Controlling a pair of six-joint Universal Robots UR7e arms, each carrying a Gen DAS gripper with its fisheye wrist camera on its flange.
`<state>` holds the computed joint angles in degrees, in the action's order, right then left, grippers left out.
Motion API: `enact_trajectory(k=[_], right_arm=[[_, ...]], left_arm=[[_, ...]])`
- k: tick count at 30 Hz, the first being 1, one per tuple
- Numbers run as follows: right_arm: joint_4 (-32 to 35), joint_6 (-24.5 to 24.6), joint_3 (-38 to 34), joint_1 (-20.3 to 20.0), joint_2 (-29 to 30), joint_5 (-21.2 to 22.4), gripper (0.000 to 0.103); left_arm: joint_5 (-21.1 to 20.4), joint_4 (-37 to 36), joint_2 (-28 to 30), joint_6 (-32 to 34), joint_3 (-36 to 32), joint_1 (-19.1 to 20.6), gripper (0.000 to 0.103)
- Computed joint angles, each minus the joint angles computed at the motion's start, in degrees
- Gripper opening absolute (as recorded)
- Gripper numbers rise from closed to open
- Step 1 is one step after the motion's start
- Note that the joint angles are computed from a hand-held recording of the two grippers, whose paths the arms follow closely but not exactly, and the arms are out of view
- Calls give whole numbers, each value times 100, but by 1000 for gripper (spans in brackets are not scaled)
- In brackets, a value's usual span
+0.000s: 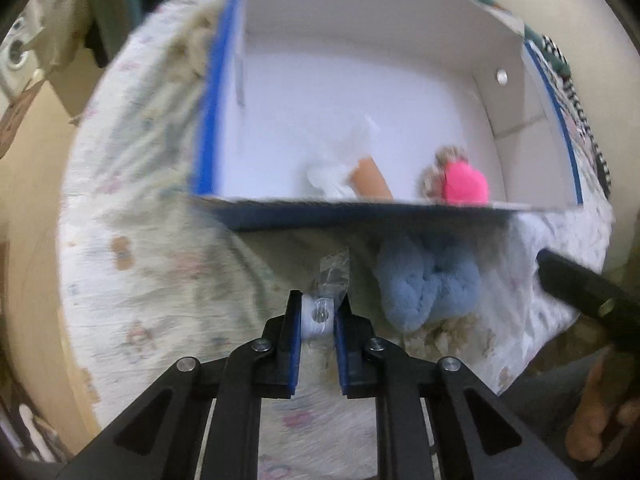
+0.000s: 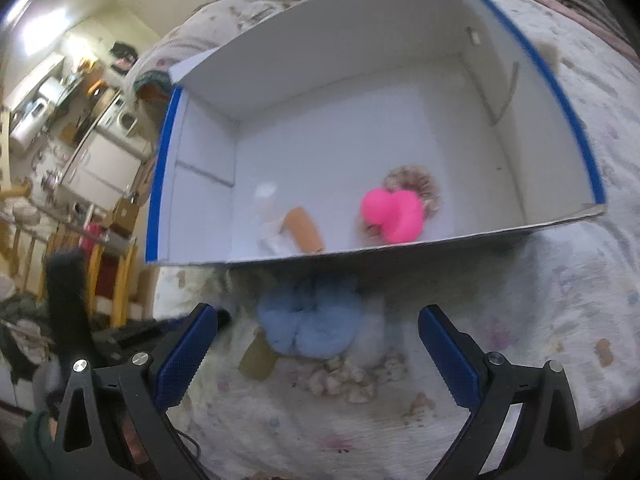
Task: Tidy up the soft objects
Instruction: 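Grasp the clear plastic bag beside the box with the left tool, then close the right tool on the blue fluffy toy while the left tool holds the bag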
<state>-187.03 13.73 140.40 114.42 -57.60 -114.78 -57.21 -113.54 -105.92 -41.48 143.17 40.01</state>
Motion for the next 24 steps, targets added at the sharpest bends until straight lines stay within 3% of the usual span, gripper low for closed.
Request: enact_trajectory(k=[1, 5, 8, 15, 20, 24], right_arm=[[59, -42, -42, 45, 52, -31, 103], [318, -200, -271, 127, 353, 61, 81], [445, -297, -496, 177, 638, 165, 81], [1163, -247, -1210, 450, 1441, -590, 75], [1471, -123, -1381, 432, 1663, -1049, 26], [962, -174, -1023, 299, 1286, -601, 11]], left_arm=[[81, 175, -139, -134, -29, -55, 13], [267, 637, -568, -515, -134, -125, 13], [428, 955, -836, -726, -181, -155, 13], [462, 942, -986, -755, -148, -41, 13], [496, 1062, -1084, -751, -157, -46, 13], [496, 1086, -1071, -820, -181, -38, 13]])
